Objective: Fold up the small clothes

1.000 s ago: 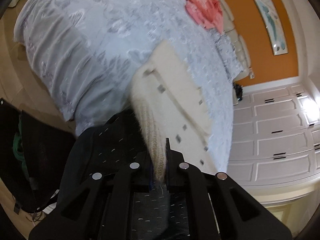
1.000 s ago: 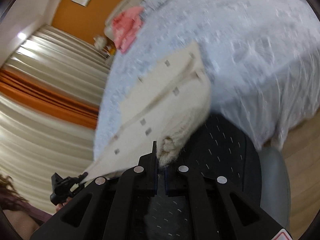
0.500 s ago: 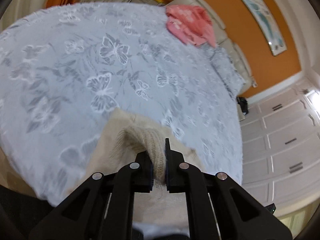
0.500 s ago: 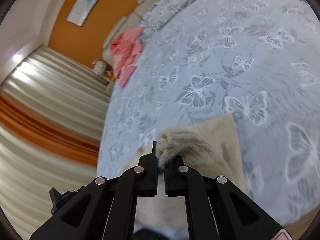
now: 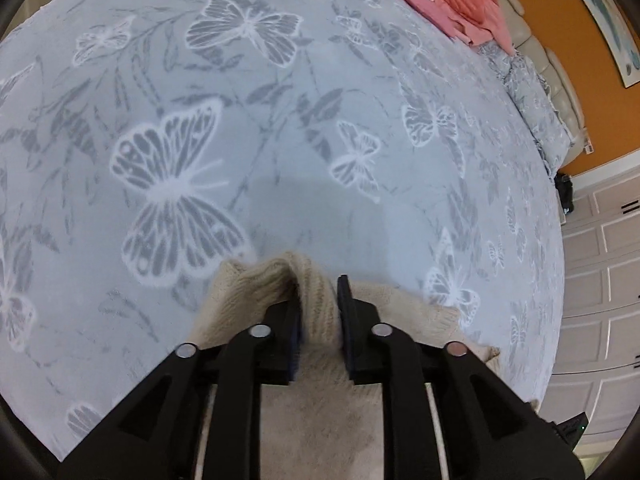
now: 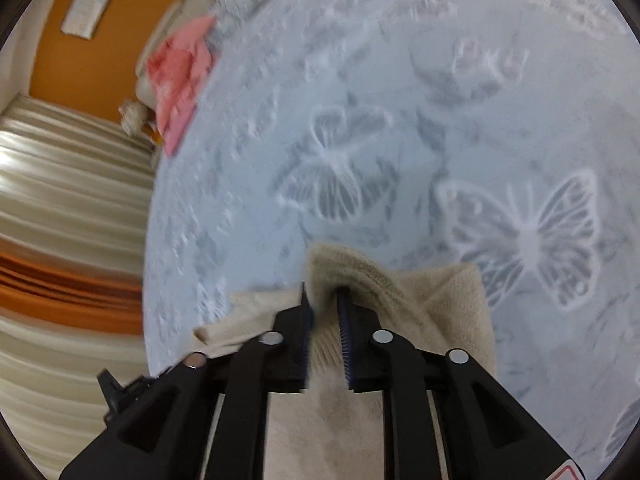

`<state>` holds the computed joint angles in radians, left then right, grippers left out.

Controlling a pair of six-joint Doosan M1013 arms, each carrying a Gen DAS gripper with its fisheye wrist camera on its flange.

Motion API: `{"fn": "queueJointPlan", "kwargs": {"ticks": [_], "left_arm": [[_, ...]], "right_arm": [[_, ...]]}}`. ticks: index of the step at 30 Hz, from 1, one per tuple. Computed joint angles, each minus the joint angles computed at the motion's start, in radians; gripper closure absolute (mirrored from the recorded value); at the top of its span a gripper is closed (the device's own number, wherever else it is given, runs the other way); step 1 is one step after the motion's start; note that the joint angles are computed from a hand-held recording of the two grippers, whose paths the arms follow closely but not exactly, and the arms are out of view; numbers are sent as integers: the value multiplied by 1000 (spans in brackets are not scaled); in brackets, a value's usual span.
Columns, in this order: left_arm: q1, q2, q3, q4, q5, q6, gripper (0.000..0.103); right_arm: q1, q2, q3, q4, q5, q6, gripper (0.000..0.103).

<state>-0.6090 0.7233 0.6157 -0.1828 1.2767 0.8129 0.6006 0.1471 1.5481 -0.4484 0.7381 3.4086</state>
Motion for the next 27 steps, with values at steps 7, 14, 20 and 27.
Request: {"fn": "queueJointPlan", "kwargs": {"ticks": [7, 14, 20, 27], "left_arm": [[-12, -220, 288, 127, -207, 43, 21], [4, -340, 531, -42, -128, -10, 19], [-2, -345, 567, -126, -144, -40, 80], [10, -421, 582, -141, -141, -16, 86]], "right_arm": [[140, -85, 43, -172, 173, 172, 40], [225, -74, 104, 95, 128, 81, 35], [232, -71, 131, -41, 16, 298, 83], [316, -110, 48, -136, 250, 194, 87]]}}
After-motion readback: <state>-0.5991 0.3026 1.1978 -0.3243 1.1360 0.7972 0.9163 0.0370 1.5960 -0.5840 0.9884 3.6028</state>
